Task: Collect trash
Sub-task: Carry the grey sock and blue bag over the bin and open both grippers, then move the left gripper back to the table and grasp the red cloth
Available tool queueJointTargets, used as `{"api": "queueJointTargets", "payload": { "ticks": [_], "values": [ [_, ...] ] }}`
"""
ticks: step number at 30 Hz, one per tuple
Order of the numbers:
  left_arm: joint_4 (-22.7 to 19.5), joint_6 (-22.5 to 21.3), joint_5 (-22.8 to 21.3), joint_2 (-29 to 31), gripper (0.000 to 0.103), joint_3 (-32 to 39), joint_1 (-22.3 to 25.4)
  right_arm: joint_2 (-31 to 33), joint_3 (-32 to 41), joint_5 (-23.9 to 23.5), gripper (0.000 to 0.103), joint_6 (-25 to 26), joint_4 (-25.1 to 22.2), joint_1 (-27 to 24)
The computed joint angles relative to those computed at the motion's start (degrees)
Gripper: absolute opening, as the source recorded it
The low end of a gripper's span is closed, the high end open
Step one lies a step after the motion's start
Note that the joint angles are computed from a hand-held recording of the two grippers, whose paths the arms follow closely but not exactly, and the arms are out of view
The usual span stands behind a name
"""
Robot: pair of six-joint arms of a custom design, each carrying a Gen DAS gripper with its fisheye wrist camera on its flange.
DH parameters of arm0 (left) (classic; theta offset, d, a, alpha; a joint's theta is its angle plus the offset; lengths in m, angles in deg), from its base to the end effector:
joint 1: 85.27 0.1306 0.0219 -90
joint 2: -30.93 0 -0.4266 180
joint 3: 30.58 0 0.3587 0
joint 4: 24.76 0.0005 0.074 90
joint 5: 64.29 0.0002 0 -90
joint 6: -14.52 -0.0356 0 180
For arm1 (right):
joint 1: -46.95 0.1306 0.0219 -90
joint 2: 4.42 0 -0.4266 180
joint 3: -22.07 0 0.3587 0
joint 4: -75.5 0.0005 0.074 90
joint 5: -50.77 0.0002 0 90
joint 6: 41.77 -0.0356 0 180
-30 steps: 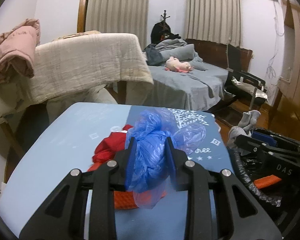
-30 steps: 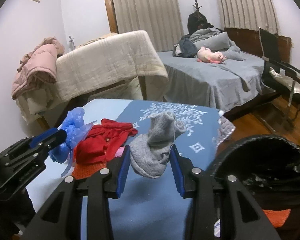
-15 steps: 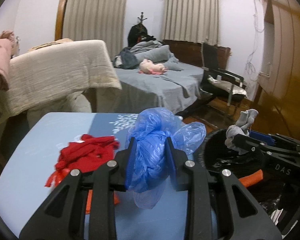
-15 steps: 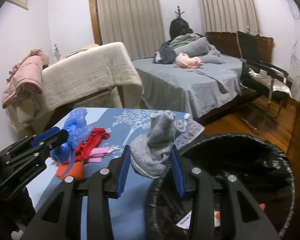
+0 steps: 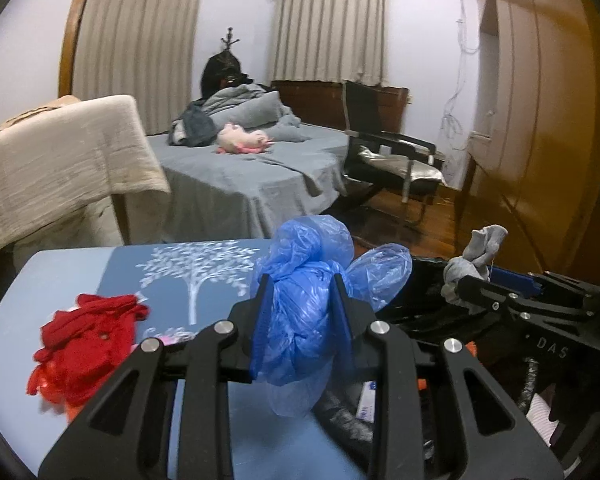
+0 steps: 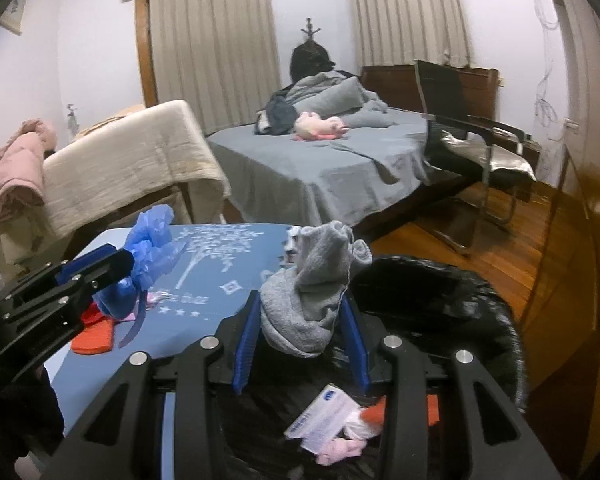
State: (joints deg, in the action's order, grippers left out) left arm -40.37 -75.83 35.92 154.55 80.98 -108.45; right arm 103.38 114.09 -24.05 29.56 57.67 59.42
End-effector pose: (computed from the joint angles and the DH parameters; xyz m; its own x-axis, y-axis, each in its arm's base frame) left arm 0.6457 -0.2839 0.3601 -0.4236 0.1879 -0.8861 0.5343 0.8418 -0.0769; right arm 0.5759 0.1173 0.3791 -0.5106 0.2035 -0.8354 0.1773 0.9756 0.1293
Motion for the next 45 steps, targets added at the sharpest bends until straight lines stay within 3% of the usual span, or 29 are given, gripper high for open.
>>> {"api": "queueJointTargets", "payload": {
  "ticks": [17,20,22,28,33,39,45],
  "values": [
    [-5.68,-1.29,6.03,5.4,0.028,7.77,-4.41,-3.99,-6.88,2.93,0.04,-2.35,0.26,-4.49],
    [-7.46,-1.32,7.53,6.44,0.033,9.25,-4.74,-4.07,-7.29,3.54,0.042,-2.72,-0.2,-4.9],
    [-8.77,-1.14,8.35,7.19,0.043,10.36,-4.69,-4.18,-7.57,3.77,0.043,-3.17,-0.31,-5.12],
    [-8.67,-0.07,8.0,6.93,0.058,9.62,-4.04,-4.46,-8.0,4.67,0.059,-3.41,0.22,-5.11],
    [-6.3,-0.07,5.24,5.44,0.077,7.58,-2.99,-4.36,-7.68,6.01,0.091,-2.89,0.96,-4.08],
    [-4.25,-0.23,1.6,3.11,0.089,4.52,-0.83,-3.23,-6.09,5.33,0.097,-2.57,2.06,-2.84],
    [-2.41,-0.44,-1.82,0.63,0.09,0.65,1.98,-0.84,-2.63,4.3,0.097,-2.06,1.32,-0.54]
  ]
}}
